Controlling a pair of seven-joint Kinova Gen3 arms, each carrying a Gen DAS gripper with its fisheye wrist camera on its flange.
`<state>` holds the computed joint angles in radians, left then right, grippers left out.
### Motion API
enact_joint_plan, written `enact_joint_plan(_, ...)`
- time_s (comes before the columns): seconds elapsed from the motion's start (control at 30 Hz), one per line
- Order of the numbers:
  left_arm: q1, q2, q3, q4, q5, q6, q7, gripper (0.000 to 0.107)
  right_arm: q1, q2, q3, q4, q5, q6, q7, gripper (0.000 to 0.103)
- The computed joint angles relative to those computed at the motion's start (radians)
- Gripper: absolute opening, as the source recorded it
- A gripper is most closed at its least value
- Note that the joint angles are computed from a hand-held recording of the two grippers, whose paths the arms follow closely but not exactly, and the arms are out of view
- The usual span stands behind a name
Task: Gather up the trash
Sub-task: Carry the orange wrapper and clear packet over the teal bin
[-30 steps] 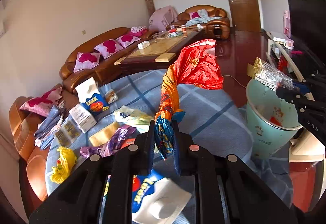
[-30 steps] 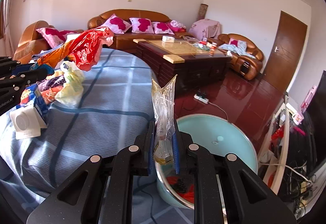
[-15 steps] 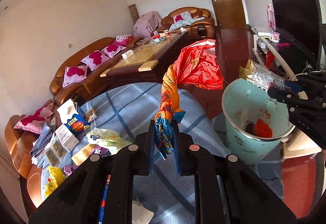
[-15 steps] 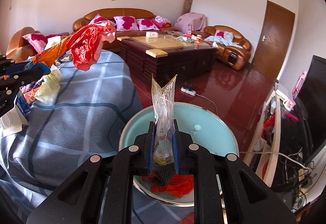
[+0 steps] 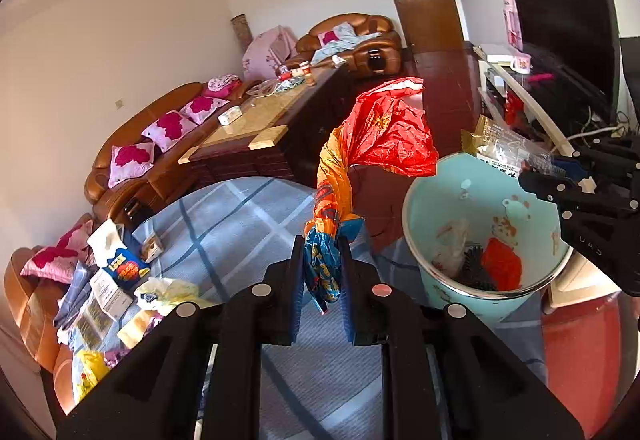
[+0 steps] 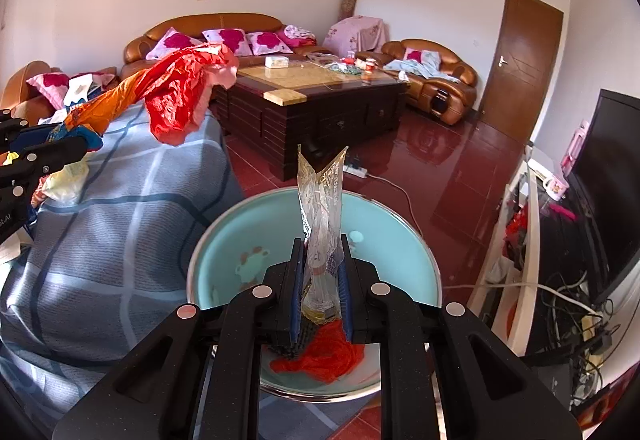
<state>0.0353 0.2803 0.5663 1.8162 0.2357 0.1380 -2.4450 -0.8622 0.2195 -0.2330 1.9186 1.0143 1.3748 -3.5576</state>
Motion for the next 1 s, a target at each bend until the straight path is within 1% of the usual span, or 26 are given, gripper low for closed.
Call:
enact_joint_plan(0.37, 0.142, 0.010, -0.106, -0.016, -0.063, 0.002, 0.052, 0.016, 0.013, -0.022, -0.008, 0.041, -0.017, -0.005, -0.041, 0.016)
enact_joint_plan(0.7, 0.207, 0.024, -0.145, -0.023, -0.119, 0.004, 0.098, 0.016, 0.018, -0.029, -0.013, 0.051, -0.026, -0.003, -0.057, 0.016)
enact_joint_plan(1.0, 0.211, 0.031, -0.135, -0.022, -0.137, 0.009, 0.100, 0.016, 0.023, -0.031, -0.013, 0.053, -0.029, -0.009, -0.060, 0.016)
